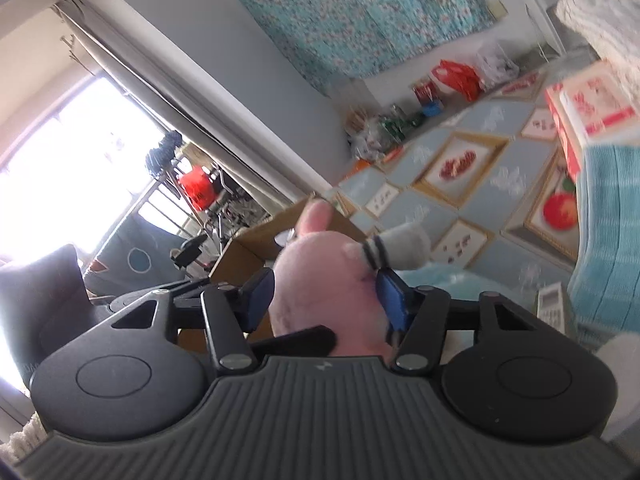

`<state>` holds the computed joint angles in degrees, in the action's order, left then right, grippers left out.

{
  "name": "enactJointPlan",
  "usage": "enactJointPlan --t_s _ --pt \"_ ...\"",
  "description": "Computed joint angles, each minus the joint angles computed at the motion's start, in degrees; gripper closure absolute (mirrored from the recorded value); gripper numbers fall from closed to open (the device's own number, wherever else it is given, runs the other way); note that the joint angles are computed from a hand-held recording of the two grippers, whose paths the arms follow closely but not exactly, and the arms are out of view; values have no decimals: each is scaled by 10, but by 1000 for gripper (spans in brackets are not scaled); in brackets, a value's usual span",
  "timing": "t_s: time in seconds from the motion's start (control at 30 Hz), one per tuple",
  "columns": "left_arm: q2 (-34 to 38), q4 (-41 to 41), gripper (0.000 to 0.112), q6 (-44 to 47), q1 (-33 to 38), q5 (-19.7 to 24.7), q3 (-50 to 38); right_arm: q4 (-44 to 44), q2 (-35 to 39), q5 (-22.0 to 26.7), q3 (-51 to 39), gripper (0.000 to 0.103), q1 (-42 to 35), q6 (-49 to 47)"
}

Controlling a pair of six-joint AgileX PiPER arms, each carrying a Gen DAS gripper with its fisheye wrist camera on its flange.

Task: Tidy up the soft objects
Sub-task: 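Carry the pink plush pig into the cardboard box with the right gripper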

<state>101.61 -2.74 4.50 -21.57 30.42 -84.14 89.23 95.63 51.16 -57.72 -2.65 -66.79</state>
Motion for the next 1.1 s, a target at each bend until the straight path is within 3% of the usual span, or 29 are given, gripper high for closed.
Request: enactJointPlan --t_s 0.23,0.37,0.5,0.57,0.7,0.83,1.0,1.1 --pt "-49 -28 36 51 3 -54 86 -22 -35 48 17 46 -31 24" --pt "-60 -39 38 58 5 -73 109 -24 -47 23 6 42 -34 22" --pt "-67 -75 41 80 14 -84 119 -59 -9 20 -26 39 -15 70" --pt "-70 -87 41 76 22 -65 112 -52 5 47 -32 38 -13 86" --pt "-113 -155 42 127 58 -58 127 -60 -16 48 -53 38 10 121" --pt "-180 -157 42 124 99 -36 140 -72 -23 51 -113 38 59 173" --pt "-239 -182 42 157 194 -2 155 -123 22 21 -244 38 165 256" --pt "-239 -164 42 151 247 23 152 -206 90 12 -367 38 235 349"
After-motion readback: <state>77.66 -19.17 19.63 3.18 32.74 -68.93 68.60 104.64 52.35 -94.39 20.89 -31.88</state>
